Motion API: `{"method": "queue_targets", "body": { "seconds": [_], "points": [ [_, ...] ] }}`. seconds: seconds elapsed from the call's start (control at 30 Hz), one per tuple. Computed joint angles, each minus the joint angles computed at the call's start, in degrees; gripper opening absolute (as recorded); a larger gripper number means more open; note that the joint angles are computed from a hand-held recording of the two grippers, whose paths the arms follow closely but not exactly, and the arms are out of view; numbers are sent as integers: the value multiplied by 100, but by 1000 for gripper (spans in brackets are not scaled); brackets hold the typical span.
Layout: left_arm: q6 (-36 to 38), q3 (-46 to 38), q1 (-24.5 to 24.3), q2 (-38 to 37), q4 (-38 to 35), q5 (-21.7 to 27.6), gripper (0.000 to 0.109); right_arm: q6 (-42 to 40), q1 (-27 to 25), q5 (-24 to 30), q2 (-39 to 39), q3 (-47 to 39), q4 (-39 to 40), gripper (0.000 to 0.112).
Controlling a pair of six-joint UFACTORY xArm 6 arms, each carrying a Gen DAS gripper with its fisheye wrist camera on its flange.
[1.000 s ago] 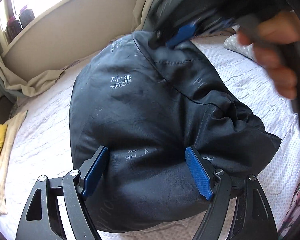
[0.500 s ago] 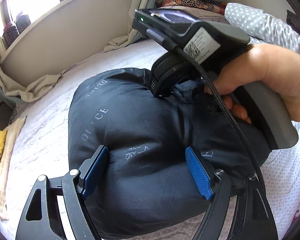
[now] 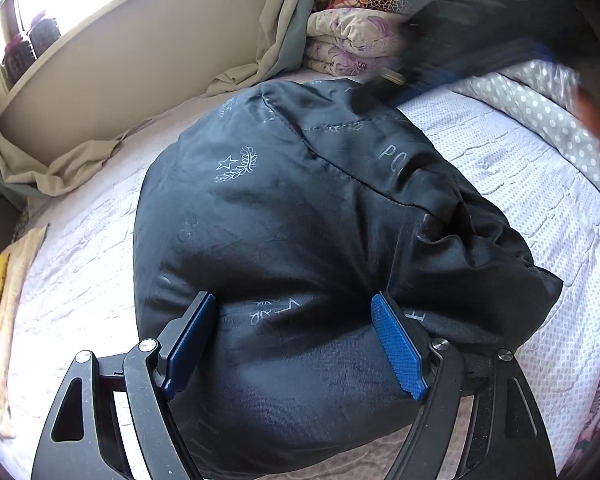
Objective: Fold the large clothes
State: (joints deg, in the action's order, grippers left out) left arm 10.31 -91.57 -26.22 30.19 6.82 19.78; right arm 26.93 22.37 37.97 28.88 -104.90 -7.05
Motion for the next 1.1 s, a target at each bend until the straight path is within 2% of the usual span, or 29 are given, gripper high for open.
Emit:
{"method": "queue_targets", "body": {
  "seconds": [0.17, 0.27, 0.4, 0.57, 0.8, 0.93, 1.03, 1.1],
  "points": [
    [179, -69, 14, 18, -182, 89, 83, -209, 338, 26, -606, 930, 64, 22],
    [314, -105, 37, 60, -249, 73, 83, 443, 540, 345, -611, 1012, -773, 23],
    [374, -67, 32, 66, -262, 12, 84, 631, 453, 227, -641, 1280, -563, 24],
    [42, 2, 16, 124, 264, -160, 87, 443, 351, 356, -264, 1063, -197, 24],
    [42, -11, 50, 212, 381, -242, 88, 522, 413, 525, 153, 647, -266, 25],
    [-85, -124, 48, 306, 530, -194, 88, 383, 345, 465, 452, 366, 36, 25],
    [-314, -170, 32, 337, 763, -159, 89, 260, 263, 330, 517, 357, 343, 25],
    [-298, -182, 39, 301, 657, -119, 89, 222, 231, 208, 415, 496, 462, 25]
  ]
}}
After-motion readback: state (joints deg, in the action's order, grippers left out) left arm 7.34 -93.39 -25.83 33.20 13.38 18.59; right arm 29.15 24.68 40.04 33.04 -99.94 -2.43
